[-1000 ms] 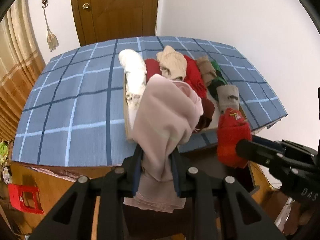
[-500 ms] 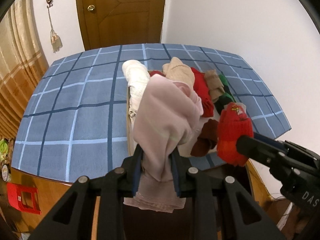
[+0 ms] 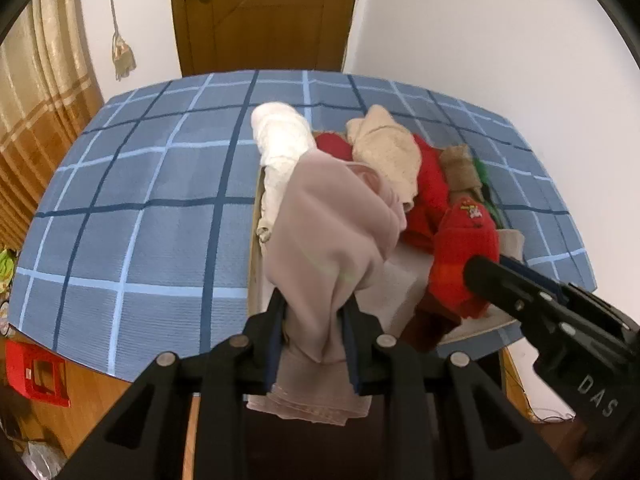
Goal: Take underwear out of drawer
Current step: 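Lower both socks into the tray beside the others and open both tools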
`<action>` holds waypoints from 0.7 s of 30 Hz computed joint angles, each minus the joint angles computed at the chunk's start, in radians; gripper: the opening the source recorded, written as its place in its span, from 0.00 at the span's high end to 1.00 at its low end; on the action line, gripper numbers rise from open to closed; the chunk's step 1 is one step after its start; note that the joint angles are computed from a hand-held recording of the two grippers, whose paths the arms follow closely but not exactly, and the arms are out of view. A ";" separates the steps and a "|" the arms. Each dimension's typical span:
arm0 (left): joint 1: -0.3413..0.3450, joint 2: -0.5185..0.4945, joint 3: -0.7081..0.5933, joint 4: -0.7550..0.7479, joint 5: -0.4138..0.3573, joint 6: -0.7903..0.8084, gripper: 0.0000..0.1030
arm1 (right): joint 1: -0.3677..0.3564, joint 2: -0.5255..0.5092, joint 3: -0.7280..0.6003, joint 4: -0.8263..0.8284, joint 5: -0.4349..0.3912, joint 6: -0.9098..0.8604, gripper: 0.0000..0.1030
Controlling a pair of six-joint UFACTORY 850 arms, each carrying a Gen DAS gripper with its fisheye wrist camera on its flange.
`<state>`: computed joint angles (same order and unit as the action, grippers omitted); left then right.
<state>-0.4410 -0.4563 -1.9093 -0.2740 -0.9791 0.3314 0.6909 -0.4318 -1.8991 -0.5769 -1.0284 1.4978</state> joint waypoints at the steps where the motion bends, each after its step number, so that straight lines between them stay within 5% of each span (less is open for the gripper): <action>1: -0.005 -0.007 -0.003 0.007 0.002 -0.008 0.76 | -0.004 -0.007 -0.005 0.007 -0.004 -0.011 0.77; 21: -0.026 -0.104 -0.057 0.067 -0.007 -0.150 0.76 | -0.082 -0.095 -0.044 0.174 0.014 -0.200 0.76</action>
